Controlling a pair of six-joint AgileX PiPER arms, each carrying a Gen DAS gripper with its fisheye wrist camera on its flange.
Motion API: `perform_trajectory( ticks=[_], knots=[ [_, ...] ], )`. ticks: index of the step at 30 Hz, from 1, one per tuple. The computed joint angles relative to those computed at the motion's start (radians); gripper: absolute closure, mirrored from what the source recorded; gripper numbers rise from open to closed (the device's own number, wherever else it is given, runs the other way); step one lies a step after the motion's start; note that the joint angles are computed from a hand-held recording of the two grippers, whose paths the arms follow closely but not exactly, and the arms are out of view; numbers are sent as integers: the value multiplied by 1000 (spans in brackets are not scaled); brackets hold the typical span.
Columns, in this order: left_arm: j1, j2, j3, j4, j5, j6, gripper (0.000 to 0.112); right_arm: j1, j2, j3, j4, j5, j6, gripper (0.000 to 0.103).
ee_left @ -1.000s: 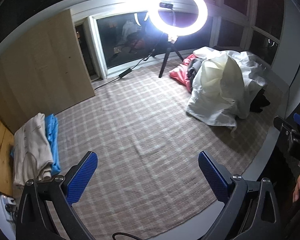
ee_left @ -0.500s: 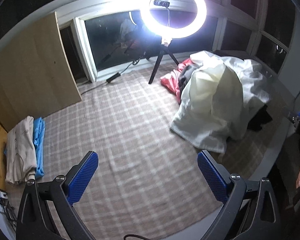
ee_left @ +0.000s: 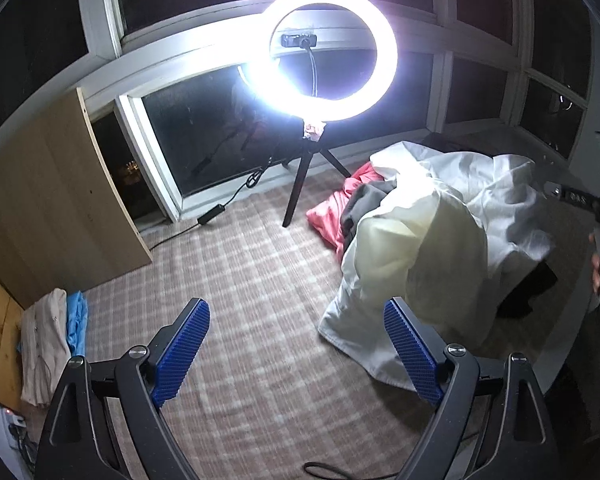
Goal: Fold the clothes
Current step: 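Grasp the white shirt in the heap with the right gripper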
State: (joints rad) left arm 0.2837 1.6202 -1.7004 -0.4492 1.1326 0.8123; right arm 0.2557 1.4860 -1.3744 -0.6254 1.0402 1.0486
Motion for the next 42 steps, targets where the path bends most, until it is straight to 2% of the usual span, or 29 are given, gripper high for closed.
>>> perform_trajectory(
  ticks=[2, 4, 10, 12, 15, 18, 23, 28, 29, 30, 31, 34, 37, 39, 42],
  knots=[
    [-27, 9, -4, 27, -15, -28, 23, -98, 41, -26, 126, -85, -121, 0],
    [-55, 21, -12, 54, -25, -61, 23, -143, 86, -58, 189, -129, -201, 0],
    [-142, 86, -65, 133, -44, -154, 23, -193, 179, -208, 201, -135, -311, 0],
    [-169, 107, -80, 160, -52, -180, 23, -218, 235, -307, 236, -91, -387, 0],
    [-203, 143, -112, 184, -41, -218, 23, -244, 355, -490, 313, 29, -531, 0],
    [-234, 159, -112, 199, -47, -231, 23, -240, 373, -471, 337, 40, -551, 0],
    [-267, 172, -103, 220, -49, -236, 23, -271, 367, -367, 410, -35, -556, 0],
    [-269, 172, -104, 225, -53, -234, 23, -328, 339, -318, 516, -125, -635, 3],
    [-267, 172, -105, 225, -53, -234, 23, -332, 341, -320, 533, -133, -650, 5],
    [-266, 173, -106, 225, -53, -235, 23, -340, 343, -320, 559, -141, -670, 18],
    [-265, 173, -107, 225, -52, -235, 23, -353, 336, -306, 599, -159, -700, 36],
    [-262, 168, -100, 225, -57, -231, 23, -361, 312, -270, 659, -187, -732, 55],
    [-257, 161, -94, 221, -61, -226, 23, -371, 269, -234, 688, -207, -739, 68],
    [-252, 155, -87, 221, -69, -219, 23, -380, 240, -214, 705, -213, -743, 73],
    [-239, 153, -87, 214, -73, -212, 23, -359, 200, -218, 598, -164, -704, 76]
  ],
)
